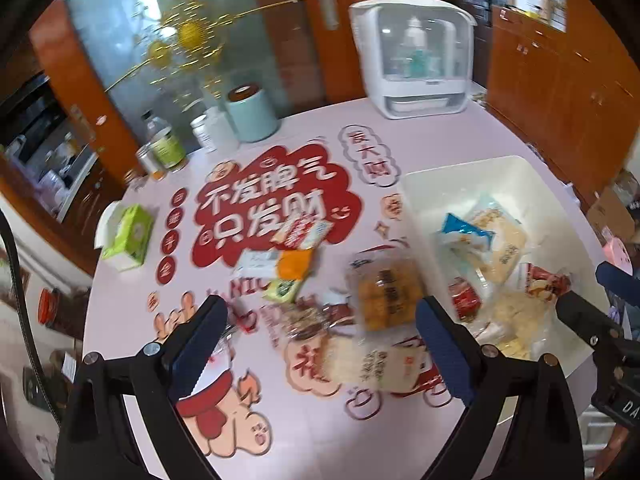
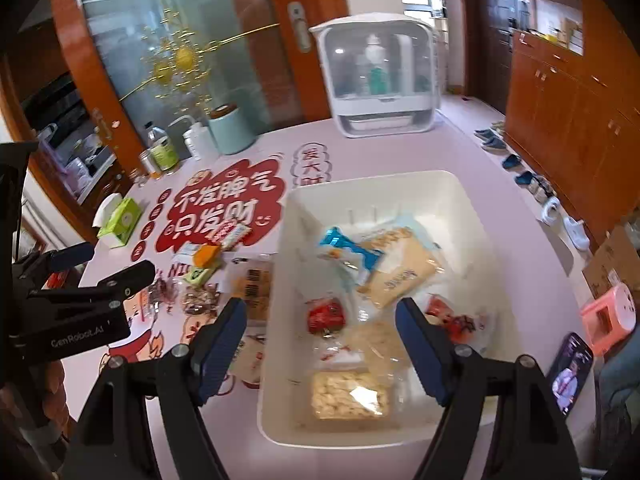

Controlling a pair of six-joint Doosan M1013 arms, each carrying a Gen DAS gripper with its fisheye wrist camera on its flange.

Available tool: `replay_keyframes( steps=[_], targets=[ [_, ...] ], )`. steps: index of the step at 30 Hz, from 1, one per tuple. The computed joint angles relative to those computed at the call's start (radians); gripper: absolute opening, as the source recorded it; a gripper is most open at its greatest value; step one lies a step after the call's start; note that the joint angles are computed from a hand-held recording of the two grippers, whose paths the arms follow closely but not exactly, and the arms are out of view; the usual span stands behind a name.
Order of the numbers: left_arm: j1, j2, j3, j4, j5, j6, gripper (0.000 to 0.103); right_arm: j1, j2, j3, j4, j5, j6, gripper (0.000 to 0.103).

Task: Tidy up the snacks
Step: 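Carry both snacks over the white tray and drop them in, then grasp a red-labelled dark snack bag with the left tool while the right tool grasps an orange-ended bar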

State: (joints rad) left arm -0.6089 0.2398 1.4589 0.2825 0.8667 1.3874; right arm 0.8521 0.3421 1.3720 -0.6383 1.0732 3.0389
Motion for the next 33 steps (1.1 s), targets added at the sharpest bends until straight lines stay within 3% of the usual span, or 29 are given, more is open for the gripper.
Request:
replay_keyframes(
  steps=[11, 18, 23, 29, 33],
  targets=[
    [0.108, -0.048, 0.068, 0.128, 0.006, -0.175, 0.095, -0.004, 0.086, -0.128, 0.051, -0.036, -0.169, 0.078],
    [0.200, -0.028, 0.065, 0.083, 0.004, -0.193, 0.095, -0.016, 0.162, -0.245, 0.100, -0.002, -0.268, 0.078],
    [0.248, 0.005, 0.054, 0.024, 0.005, -0.124, 0.095, -0.038, 0.227, -0.344, 0.149, -0.008, -0.373, 0.078],
    [0.284, 0.071, 0.014, -0.088, 0.018, -0.003, 0.095, -0.059, 0.351, -0.527, 0.159, 0.044, -0.562, 0.078],
    [0.301, 0.125, -0.019, -0.222, -0.004, 0.193, 0.095, -0.092, 0.445, -0.662, 0.255, 0.082, -0.726, 0.077]
  ],
)
